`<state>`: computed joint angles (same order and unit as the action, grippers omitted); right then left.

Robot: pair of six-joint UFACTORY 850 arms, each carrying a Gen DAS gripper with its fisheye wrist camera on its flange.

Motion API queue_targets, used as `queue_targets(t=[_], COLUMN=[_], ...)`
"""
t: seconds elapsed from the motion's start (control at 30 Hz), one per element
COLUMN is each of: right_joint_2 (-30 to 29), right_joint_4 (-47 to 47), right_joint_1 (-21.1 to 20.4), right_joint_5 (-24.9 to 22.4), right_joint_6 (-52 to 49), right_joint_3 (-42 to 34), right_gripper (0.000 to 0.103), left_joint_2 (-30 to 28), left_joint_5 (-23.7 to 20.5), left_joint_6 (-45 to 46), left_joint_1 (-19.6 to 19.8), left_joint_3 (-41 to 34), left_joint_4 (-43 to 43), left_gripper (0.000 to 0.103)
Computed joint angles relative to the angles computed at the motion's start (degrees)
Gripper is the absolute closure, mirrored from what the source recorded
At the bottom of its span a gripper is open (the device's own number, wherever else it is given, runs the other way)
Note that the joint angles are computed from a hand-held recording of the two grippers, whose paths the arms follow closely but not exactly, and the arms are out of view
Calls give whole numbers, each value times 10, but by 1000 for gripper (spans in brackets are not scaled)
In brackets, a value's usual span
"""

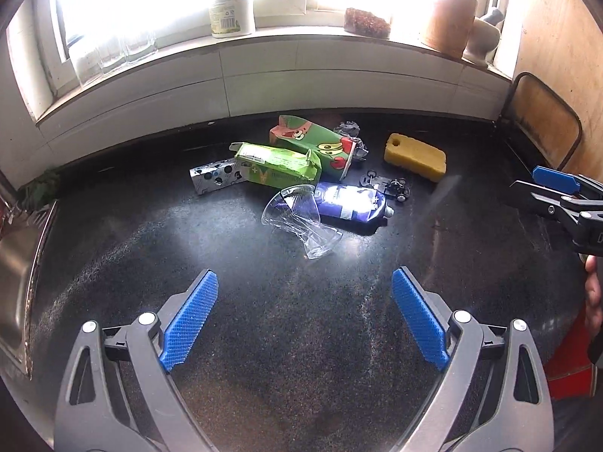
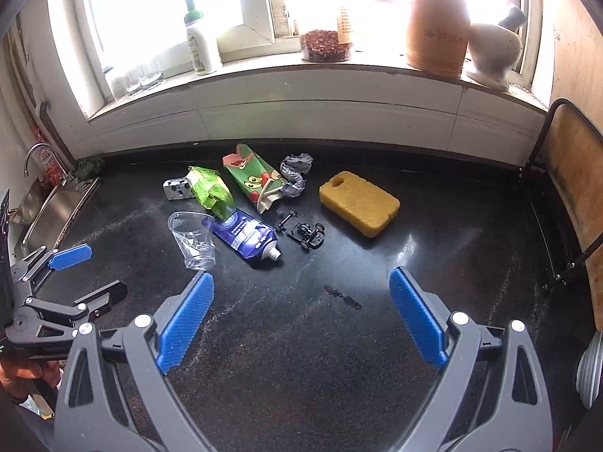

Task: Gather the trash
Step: 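Return both tools to the countertop, then grasp the clear plastic bag with the left tool while the right tool grasps the yellow sponge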

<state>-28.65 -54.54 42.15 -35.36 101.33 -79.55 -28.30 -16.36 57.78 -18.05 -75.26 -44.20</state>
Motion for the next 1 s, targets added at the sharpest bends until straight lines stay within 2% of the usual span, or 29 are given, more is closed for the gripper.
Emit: queue_targets(t=[0.17, 0.33, 0.43, 0.6, 0.8, 0.87, 0.9, 0.93, 0.97, 1.0], right_joint_2=[-11, -40, -69, -123, -176, -186, -189, -191, -191, -190], right_joint_4=[24, 71, 124, 211, 277, 296, 307, 299, 295, 292], right_joint_1=[-31, -77, -107, -146, -174, -177, -178, -176, -174, -172], right_joint_5=[29, 67, 89, 100, 100, 100, 102, 98, 99, 101], right_joint_6=[-39, -123, -200, -334, -453, -480, -496, -494, -494, -493], right_joint_3=[3, -2, -19, -65, -127, -140, -143, -147, -147, -145], right_gripper=[12, 12, 12, 12, 12, 13, 19, 26, 29, 33], left_joint_2=[-48, -118, -159, -210, -251, -256, -258, -259, -261, -263], left_joint_5=[12, -32, -55, -87, -119, -119, -120, -121, -125, -130], left_joint_6=[-183, -320, -418, -495, -531, -534, -530, -528, -524, -522], left_joint_1=[-16, -22, -27, -33, -35, -34, -33, -32, -31, -31], left_joint_3=[-49, -131, -180, -242, -295, -303, -305, -307, -310, -314], left_joint_4=[158, 236, 311, 371, 386, 383, 377, 372, 366, 364], left_gripper=[12, 12, 12, 12, 13, 22, 25, 35, 46, 52])
